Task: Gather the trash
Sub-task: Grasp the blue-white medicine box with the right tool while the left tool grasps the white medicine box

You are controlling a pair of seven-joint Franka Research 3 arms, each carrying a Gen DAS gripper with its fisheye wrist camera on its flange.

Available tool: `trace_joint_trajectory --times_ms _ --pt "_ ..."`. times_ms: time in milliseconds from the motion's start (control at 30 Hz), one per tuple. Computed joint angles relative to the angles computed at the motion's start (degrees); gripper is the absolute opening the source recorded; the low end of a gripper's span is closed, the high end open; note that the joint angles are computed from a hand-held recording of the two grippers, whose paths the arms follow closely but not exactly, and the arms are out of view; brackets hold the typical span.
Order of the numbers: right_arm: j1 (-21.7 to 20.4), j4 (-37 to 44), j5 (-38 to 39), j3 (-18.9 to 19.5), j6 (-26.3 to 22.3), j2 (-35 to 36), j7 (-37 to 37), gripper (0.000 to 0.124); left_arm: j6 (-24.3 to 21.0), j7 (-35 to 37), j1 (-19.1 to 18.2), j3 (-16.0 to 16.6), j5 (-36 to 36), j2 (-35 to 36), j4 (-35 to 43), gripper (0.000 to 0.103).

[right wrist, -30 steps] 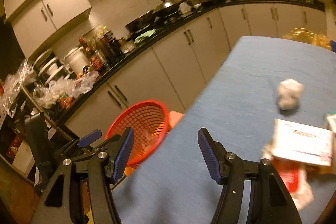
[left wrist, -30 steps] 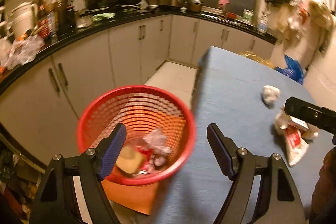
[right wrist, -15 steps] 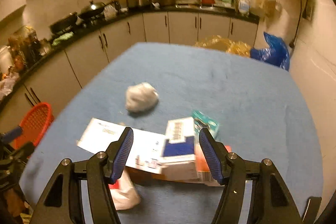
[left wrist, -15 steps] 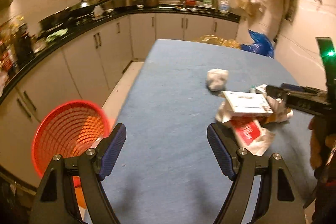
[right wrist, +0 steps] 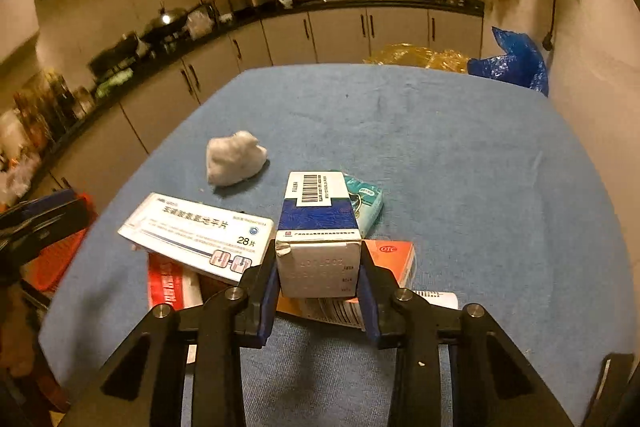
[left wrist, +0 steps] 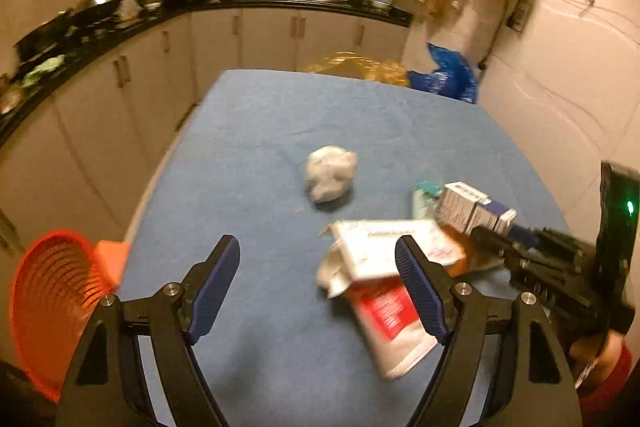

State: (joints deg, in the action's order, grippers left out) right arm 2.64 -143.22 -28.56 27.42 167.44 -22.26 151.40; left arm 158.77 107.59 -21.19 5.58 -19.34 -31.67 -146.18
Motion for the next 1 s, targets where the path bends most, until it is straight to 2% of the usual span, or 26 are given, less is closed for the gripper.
trace_joint_trajectory --times_ms 33,100,200,300,400,467,567,633,767,867,1000 --pt "-0.89 -0.99 -0.67 0.36 1.83 -0.73 1.20 0.037 -0.06 0.85 -1.10 0.50 -0.54 1.66 1.33 0.079" --pt "-3.51 -3.84 -0.65 1.24 8.89 -2.05 3.05 0.037 0.34 -0.94 0.12 -1.65 0.36 6.05 4.24 0.079" --pt "-8.54 -7.15 0.67 4.04 18.22 -3.67 4.24 0.037 -1.99 1.79 -0.50 -1.29 -2.32 11.27 8.73 0.079" --pt "-10.42 -8.76 3.39 5.25 20.93 -5.09 3.78 0.037 -13.32 10.35 -3.20 3.30 -13.19 16.49 15.78 0.079" --pt "-11.94 -10.32 6.55 6.50 22.76 -7.00 3.55 0.037 -15.76 15.24 -2.41 2.84 -17.35 15.87 15.34 0.079" --pt "-12.03 -11.08 8.42 6.57 23.95 -7.57 2.97 0.037 -17.37 18.02 -1.45 1.45 -17.01 13.83 13.50 0.079" --pt "-11.19 -11.50 10.63 6.18 24.64 -7.78 1.44 0.037 -17.60 21.86 0.12 -1.44 -16.01 8.64 8.51 0.079" --pt "-10.57 -11.68 11.98 6.01 24.80 -7.93 0.28 0.037 -16.08 23.08 1.28 -4.01 -14.64 4.47 4.41 0.079" --pt "-9.88 -12.16 14.94 6.15 24.83 -8.28 -1.78 0.037 -12.46 23.79 0.11 -6.80 -10.93 -1.69 -1.98 0.082" --pt "-8.95 -12.46 17.00 5.71 24.73 -8.09 -3.47 0.037 -7.84 21.16 -1.08 -9.19 -6.38 -2.43 -4.31 0.083" --pt "-7.74 -12.60 19.66 4.98 24.51 -7.79 -5.86 0.037 -6.03 17.40 -3.25 -8.28 -3.32 -0.62 -3.97 0.083"
